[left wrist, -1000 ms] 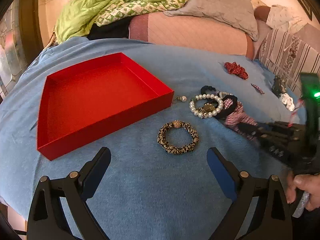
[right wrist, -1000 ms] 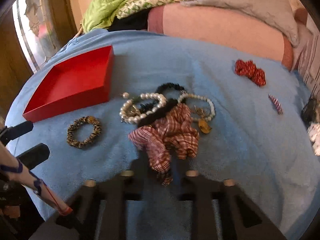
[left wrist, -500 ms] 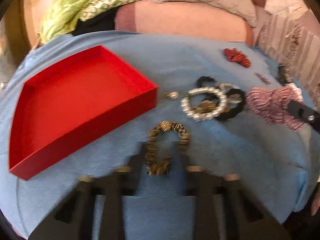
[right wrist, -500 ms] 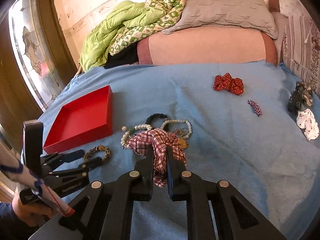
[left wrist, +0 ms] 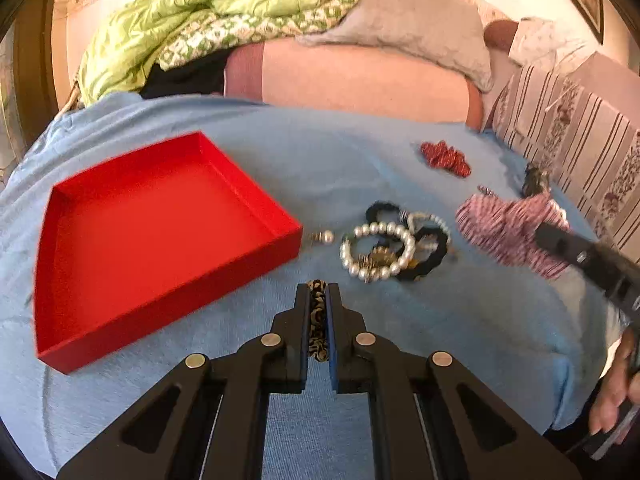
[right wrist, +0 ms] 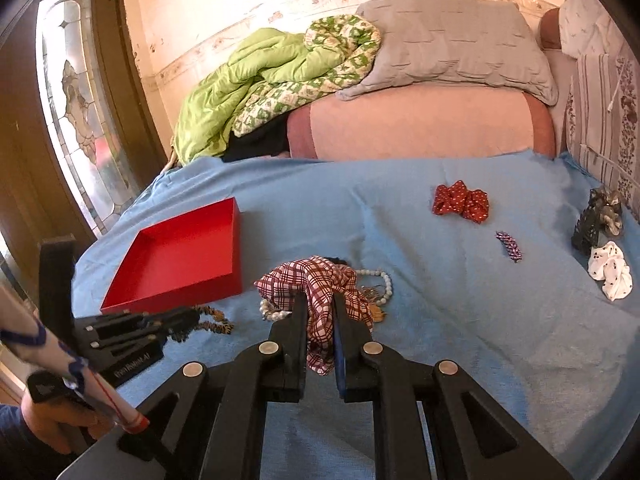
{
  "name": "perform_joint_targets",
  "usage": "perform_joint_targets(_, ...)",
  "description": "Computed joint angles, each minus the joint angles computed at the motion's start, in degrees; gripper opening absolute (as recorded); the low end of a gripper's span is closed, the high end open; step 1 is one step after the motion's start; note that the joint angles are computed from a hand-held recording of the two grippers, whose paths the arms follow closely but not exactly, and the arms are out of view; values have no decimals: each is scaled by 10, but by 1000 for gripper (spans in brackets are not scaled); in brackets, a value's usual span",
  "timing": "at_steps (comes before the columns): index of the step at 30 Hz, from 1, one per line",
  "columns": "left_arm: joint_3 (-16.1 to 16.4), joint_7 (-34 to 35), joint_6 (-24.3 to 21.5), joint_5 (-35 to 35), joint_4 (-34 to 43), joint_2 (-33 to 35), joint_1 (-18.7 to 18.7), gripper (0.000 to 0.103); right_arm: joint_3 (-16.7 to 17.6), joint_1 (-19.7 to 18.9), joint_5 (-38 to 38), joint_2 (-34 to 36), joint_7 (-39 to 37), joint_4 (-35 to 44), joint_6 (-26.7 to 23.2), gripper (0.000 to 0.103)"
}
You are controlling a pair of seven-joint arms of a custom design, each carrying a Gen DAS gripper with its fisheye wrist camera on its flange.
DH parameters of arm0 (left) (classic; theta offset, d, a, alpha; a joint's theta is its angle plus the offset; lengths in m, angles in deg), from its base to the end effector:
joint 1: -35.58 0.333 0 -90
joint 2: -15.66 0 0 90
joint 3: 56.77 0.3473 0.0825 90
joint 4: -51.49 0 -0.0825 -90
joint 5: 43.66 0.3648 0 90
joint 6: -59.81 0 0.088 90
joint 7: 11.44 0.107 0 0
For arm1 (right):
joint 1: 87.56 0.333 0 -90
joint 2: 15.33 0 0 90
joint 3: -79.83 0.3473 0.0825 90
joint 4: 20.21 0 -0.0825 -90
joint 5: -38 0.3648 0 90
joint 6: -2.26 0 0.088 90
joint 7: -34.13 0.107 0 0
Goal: Organize jewelry
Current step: 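Grasp the red plaid scrunchie with the right tool while the left tool grasps the leopard bracelet, then carry both items into the red tray and open both tools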
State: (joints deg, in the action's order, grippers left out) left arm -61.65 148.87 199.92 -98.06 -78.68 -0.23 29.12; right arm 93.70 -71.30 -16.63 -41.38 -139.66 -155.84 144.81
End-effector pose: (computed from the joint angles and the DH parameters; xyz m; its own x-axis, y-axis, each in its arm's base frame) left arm 0.4668 -0.0983 0.5567 -0.7511 -0.6530 0.0970 -0.4948 0.4596 -0.7376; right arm 0.3598 0.2326 0.5862 -0.3691 -0.8980 -0.2394 -0.4483 0.3977 -0.8006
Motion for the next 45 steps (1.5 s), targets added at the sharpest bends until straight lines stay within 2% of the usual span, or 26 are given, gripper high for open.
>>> perform_joint_targets(5,10,-8,-14,-13,30,1,4,7,-5,1,-3,22,-15,22,22,12)
perform_joint_targets(8,10,-26,-10,-16,62,19,11,7,-14,2,-1,39,-26,37,53,12)
perform_joint_targets(11,10,-52,-5,-13,109,53,20,7,-29,4,18,61,-49,55,92,12)
perform_joint_targets(17,-1,-122,4,23,214,139,40,7,-51,0,62,136,-113,131,134,12)
perform_joint_targets(22,-10,-199,-10,85,307,229,60,7,-79,10,163,234,-225,227,158,12)
perform_joint_targets(27,-18,-268,-37,138,386,305,79,7,-85,8,285,345,-346,346,151,12)
perform_joint_targets(31,-26,-302,-46,162,439,346,87,7,-82,1,346,426,-403,445,118,12)
perform_joint_targets(36,-29,-338,-71,188,478,375,96,7,-94,10,367,514,-430,563,52,12)
perform_joint_targets(39,-30,-357,-88,202,492,386,100,7,-95,7,384,543,-440,599,30,12)
perform_joint_targets(45,-31,-379,-82,215,492,387,102,9,-93,5,406,570,-461,633,10,18)
